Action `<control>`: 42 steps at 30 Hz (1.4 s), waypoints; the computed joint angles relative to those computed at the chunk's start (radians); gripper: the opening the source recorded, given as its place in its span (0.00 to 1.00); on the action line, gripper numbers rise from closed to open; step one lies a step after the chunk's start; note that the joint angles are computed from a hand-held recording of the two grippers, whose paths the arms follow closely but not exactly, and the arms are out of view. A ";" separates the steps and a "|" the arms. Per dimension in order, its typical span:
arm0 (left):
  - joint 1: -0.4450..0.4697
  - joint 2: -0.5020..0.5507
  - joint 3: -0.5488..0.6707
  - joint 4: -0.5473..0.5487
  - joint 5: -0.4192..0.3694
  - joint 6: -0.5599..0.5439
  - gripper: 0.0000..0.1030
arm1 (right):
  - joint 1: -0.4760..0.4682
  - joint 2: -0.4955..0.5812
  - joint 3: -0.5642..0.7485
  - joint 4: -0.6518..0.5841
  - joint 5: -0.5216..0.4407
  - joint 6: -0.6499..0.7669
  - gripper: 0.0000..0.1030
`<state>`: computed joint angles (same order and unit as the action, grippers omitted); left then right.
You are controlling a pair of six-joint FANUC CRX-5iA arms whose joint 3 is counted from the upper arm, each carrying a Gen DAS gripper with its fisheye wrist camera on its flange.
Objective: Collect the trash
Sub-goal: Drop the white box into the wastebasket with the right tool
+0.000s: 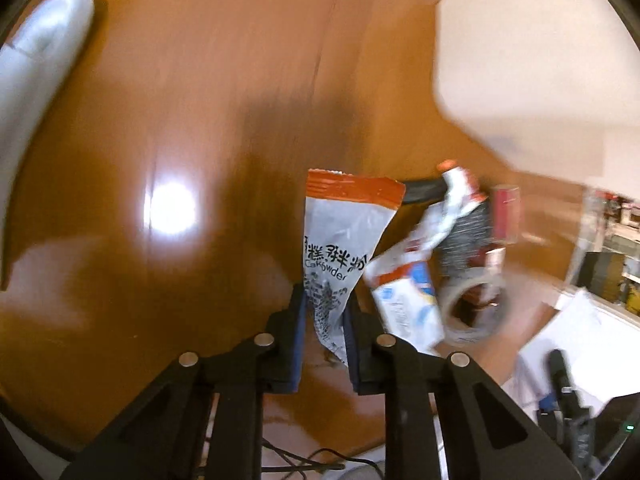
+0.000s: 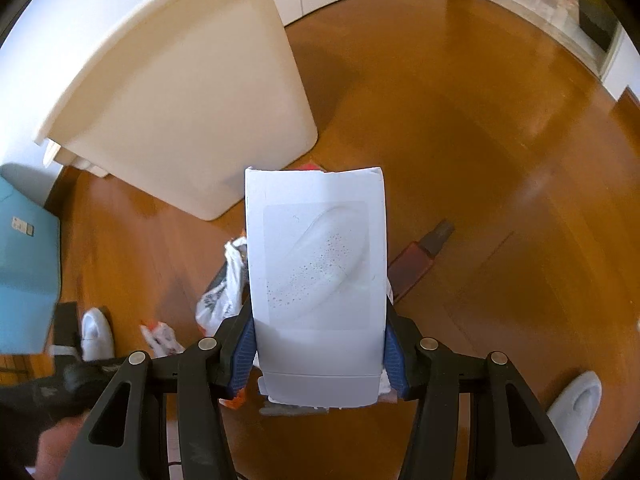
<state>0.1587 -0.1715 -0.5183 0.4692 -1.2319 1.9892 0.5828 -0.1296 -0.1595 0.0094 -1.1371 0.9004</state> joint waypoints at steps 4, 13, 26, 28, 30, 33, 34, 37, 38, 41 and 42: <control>0.043 -0.071 0.147 -0.062 -0.087 -0.042 0.16 | 0.053 -0.029 0.043 0.056 -0.062 -0.073 0.54; 0.022 0.033 0.571 0.021 -0.026 -0.190 0.17 | 0.132 -0.111 0.161 0.194 -0.137 -0.185 0.55; 0.039 0.251 0.898 0.029 -0.221 -0.221 0.76 | 0.115 -0.079 0.273 0.189 -0.151 -0.210 0.55; 0.097 0.212 0.892 0.044 -0.272 -0.244 0.76 | 0.116 -0.056 0.309 0.179 -0.145 -0.202 0.55; 0.148 0.184 0.910 0.041 -0.344 -0.260 0.76 | 0.114 -0.030 0.352 0.168 -0.144 -0.188 0.55; 0.257 0.101 0.867 0.070 -0.438 -0.251 0.76 | 0.125 0.056 0.472 0.159 -0.169 -0.136 0.55; 0.284 0.085 0.851 0.086 -0.452 -0.243 0.76 | 0.131 0.094 0.522 0.163 -0.180 -0.117 0.55; 0.340 0.042 0.804 0.125 -0.450 -0.278 0.76 | 0.124 0.189 0.650 0.135 -0.198 -0.090 0.55; 0.344 0.040 0.808 0.117 -0.442 -0.301 0.76 | 0.122 0.224 0.696 0.124 -0.201 -0.085 0.55; 0.338 0.047 0.827 0.100 -0.416 -0.358 0.76 | 0.124 0.342 0.836 0.109 -0.244 -0.055 0.55; 0.337 0.049 0.830 0.099 -0.410 -0.365 0.76 | 0.123 0.375 0.873 0.102 -0.255 -0.047 0.55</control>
<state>0.4955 -0.1227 0.3120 0.5678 -1.6418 1.6240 0.7054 0.2451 0.7138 0.1110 -1.3922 0.8532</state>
